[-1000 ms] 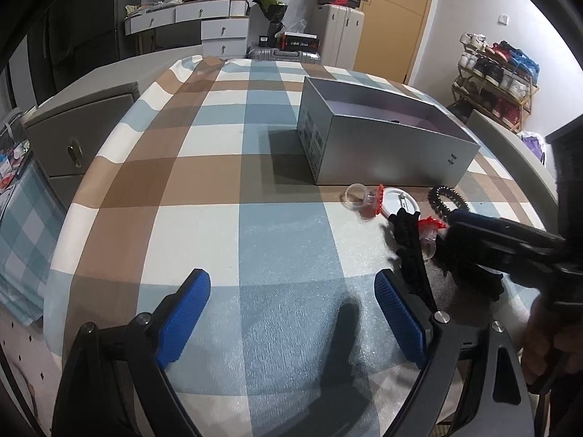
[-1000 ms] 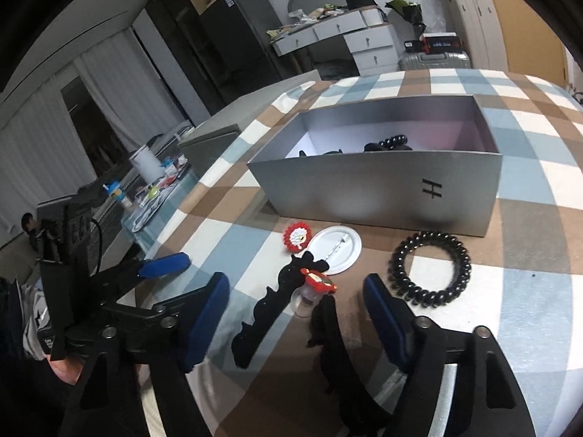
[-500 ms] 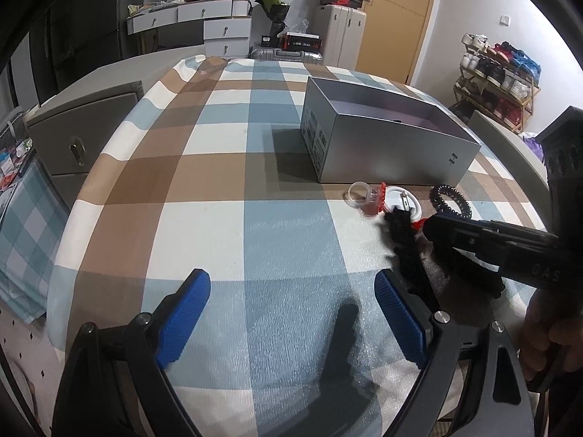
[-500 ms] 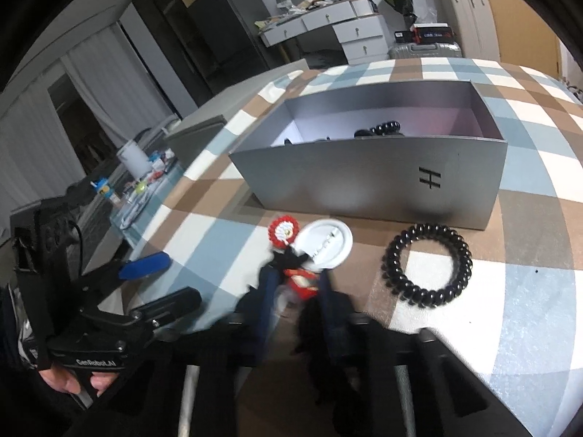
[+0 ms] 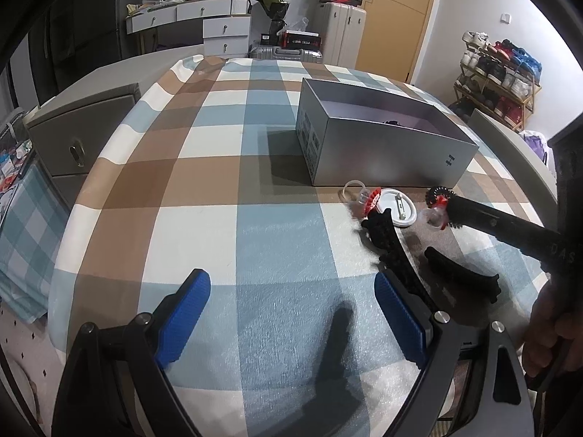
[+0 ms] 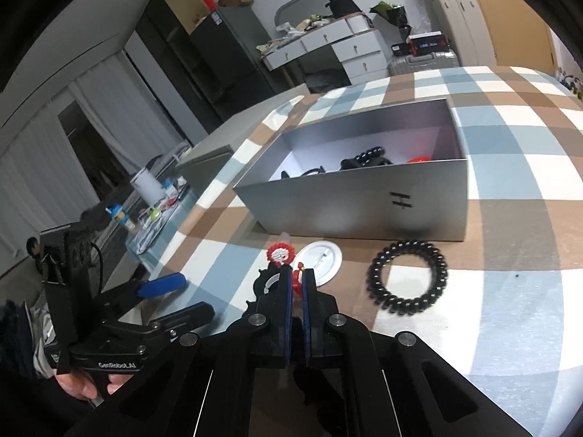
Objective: Organize jewelry
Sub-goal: 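Lower the right gripper onto the red-tipped black hair clip and close it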
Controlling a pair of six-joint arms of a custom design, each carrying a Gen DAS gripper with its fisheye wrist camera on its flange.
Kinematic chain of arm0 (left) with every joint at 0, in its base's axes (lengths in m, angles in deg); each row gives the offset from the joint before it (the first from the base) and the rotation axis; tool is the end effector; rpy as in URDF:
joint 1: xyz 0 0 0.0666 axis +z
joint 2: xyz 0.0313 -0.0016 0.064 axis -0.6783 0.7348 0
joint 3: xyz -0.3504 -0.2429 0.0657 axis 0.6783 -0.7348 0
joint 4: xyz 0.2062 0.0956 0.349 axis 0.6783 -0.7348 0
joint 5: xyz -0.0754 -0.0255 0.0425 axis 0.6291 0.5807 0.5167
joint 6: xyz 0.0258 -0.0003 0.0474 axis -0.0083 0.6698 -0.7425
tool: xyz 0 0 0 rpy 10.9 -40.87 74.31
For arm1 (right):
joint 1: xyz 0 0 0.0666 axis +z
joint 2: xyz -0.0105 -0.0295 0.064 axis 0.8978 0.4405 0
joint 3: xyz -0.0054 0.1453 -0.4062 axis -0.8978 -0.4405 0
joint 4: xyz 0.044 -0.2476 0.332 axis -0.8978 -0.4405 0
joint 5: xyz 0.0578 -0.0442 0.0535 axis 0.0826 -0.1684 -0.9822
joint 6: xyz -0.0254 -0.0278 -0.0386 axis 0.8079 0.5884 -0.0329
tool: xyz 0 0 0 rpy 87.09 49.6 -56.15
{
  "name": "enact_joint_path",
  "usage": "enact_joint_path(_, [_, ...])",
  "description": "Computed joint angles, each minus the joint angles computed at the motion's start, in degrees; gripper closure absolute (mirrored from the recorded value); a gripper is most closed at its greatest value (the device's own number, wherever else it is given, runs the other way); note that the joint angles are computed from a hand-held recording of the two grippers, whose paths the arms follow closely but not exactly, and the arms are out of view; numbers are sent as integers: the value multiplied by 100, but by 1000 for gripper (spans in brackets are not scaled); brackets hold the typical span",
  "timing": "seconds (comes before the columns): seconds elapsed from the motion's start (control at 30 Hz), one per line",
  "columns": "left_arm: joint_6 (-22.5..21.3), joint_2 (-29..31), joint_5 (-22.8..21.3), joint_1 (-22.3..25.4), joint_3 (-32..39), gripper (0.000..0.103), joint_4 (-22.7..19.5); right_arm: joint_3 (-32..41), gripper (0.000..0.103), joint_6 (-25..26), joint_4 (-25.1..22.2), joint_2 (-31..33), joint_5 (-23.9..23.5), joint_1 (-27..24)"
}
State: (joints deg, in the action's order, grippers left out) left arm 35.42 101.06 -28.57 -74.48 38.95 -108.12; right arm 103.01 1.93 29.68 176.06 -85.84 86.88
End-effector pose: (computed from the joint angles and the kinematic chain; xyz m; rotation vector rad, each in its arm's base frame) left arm 0.5508 -0.3425 0.4214 0.5111 2.4034 -0.3391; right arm 0.5571 0.2402 0.3516 0.0290 2.2020 0.6207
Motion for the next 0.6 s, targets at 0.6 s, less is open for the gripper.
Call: enact_joint_path(0.6, [98, 671, 1165, 106, 1112, 14, -418, -979, 99, -399, 642, -860, 514, -324])
